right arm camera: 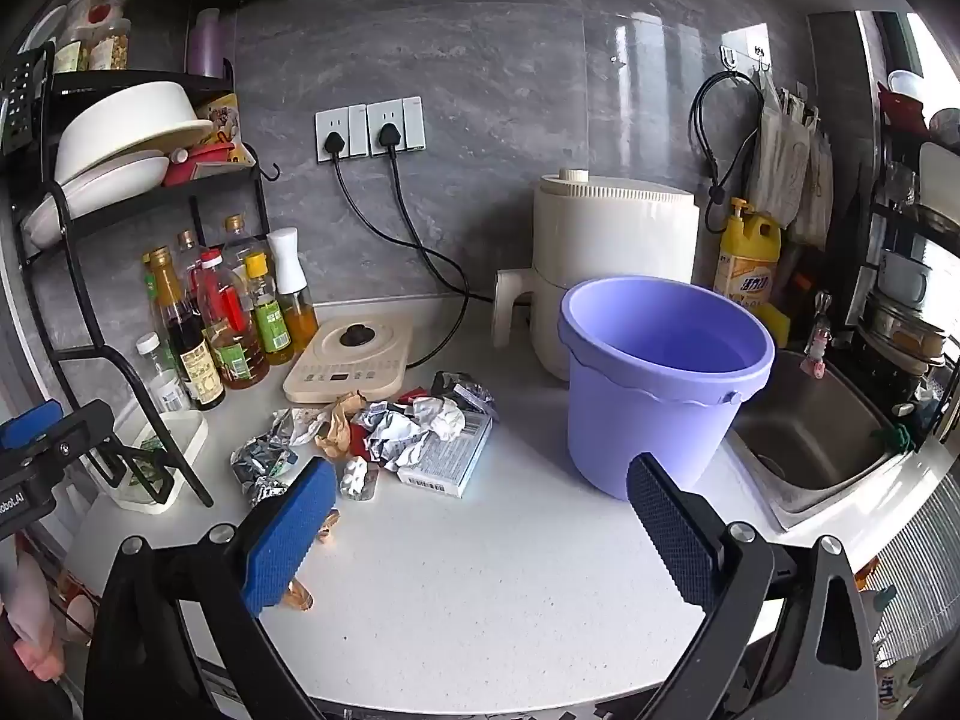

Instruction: Collect trash

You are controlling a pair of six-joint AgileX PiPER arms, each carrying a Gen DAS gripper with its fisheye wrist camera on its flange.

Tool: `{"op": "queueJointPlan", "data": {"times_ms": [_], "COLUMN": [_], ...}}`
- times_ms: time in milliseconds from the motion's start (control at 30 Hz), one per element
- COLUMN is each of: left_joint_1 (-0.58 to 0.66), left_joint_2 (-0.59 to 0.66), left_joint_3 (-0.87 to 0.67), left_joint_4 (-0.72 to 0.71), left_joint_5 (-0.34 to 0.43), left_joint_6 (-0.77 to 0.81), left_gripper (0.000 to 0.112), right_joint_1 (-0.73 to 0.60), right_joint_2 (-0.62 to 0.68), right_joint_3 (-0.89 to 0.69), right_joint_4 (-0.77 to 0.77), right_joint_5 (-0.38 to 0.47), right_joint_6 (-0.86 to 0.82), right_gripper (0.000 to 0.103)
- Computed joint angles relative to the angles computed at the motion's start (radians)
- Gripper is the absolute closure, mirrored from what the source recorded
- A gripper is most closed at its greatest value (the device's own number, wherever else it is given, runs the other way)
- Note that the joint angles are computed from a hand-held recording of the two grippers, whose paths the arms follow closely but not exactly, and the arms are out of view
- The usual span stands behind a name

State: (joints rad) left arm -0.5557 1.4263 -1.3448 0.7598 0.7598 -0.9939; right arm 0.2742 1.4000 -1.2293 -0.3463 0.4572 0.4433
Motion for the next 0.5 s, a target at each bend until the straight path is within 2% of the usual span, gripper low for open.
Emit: {"op": "queueJointPlan", "data": {"times_ms": [500], "left_joint_1": [0.001], "left_joint_2": [0.001], "left_joint_3": [-0.003], "left_joint_4": [-0.013], "left_joint_5": [0.0], "left_joint_6": [0.008], "left_gripper": [0.015], "right_joint_1": [-0.008], "right_joint_2": [-0.009], "right_joint_3": [0.014], "right_joint_4": [0.011], "right_joint_5": [-0.006], "right_joint_6": [-0.016], "right_gripper": [0.008]}}
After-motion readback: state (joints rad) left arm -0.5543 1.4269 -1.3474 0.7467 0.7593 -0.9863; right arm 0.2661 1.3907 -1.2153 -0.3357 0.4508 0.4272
